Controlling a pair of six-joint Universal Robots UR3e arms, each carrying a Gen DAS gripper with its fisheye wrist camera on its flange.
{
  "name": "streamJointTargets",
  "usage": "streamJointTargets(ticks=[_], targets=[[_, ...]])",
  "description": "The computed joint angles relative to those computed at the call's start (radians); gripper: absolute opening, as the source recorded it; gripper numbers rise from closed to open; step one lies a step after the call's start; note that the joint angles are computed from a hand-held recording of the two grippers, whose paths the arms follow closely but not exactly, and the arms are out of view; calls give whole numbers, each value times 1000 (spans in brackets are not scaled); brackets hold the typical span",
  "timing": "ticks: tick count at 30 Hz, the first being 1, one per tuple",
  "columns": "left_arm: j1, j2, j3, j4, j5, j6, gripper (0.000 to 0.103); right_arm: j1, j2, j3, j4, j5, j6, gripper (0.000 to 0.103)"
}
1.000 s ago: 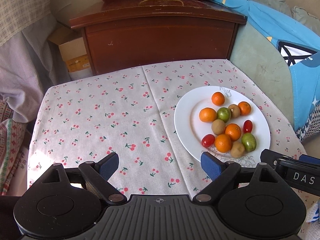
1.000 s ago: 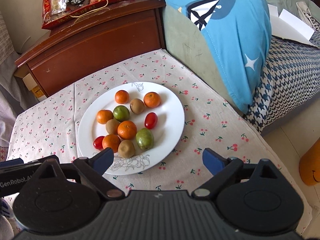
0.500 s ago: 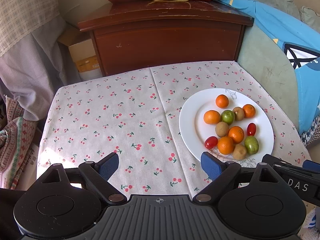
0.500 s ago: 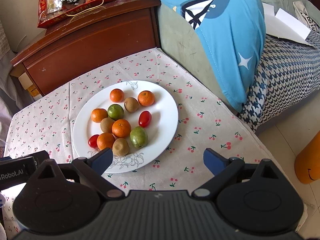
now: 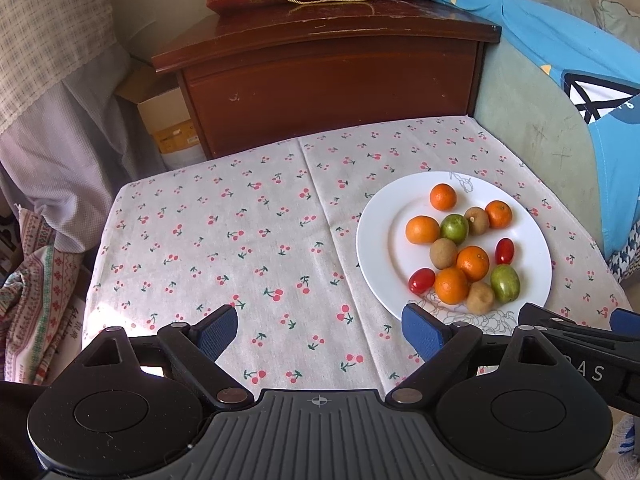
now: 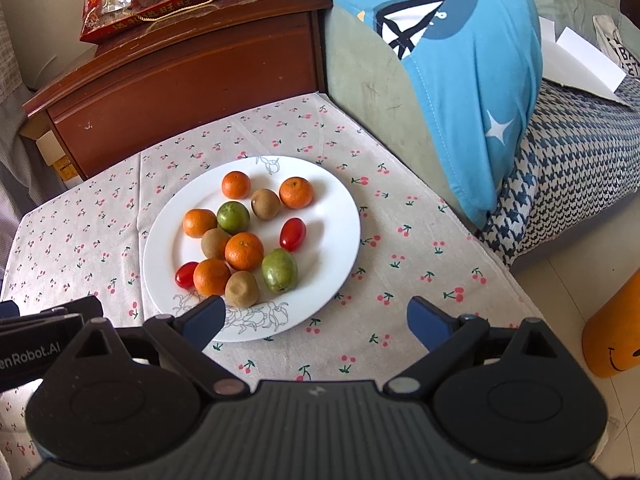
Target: Organize fruits
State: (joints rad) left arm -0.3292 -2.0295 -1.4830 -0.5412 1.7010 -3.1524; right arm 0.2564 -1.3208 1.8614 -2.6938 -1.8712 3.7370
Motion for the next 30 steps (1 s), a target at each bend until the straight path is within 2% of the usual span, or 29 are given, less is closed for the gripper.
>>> streamJointTargets(ticks=[30], targets=[[-10, -32, 43, -22, 19, 13, 91, 1, 28, -25, 21, -12, 8, 97]])
